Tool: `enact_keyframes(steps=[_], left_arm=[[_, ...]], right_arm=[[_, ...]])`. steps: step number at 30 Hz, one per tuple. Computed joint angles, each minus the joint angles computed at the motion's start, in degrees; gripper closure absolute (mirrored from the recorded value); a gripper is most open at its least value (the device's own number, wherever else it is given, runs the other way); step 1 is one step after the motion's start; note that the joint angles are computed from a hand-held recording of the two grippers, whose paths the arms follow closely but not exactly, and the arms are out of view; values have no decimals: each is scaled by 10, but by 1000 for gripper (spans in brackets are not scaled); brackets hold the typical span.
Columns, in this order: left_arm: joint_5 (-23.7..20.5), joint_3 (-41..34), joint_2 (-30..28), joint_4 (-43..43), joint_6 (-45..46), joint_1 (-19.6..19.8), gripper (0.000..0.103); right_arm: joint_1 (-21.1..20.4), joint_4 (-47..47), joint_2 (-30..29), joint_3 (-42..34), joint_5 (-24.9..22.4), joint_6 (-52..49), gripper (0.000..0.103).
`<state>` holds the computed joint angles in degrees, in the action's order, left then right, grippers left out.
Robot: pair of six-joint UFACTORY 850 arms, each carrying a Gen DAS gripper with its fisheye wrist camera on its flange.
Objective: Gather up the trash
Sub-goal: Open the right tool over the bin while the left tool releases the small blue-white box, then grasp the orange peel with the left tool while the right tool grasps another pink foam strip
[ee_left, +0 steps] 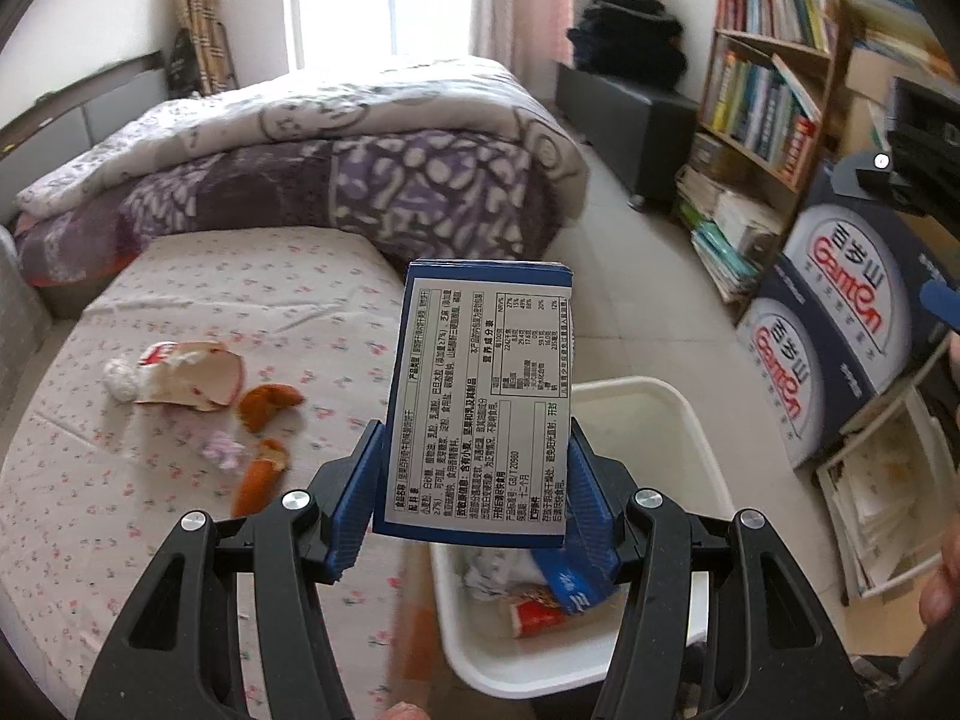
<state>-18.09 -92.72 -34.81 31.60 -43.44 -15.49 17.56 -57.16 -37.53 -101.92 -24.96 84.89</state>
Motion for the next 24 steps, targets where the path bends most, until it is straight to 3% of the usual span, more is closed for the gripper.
enact_keyframes(steps=[4, 8, 15, 24], left_arm=[[7, -12, -12, -136, 139, 0, 43], [4, -18, -19, -227, 229, 2, 31], [-17, -28, -27, -171, 160, 16, 29], [-92, -53, -55, -92, 55, 60, 29]], right_arm=[[-9, 44, -6, -11, -3, -30, 7], [-14, 100, -16, -27, -2, -72, 7], [-3, 158, -36, -62, -12, -153, 7], [19, 221, -71, -118, -31, -250, 7]])
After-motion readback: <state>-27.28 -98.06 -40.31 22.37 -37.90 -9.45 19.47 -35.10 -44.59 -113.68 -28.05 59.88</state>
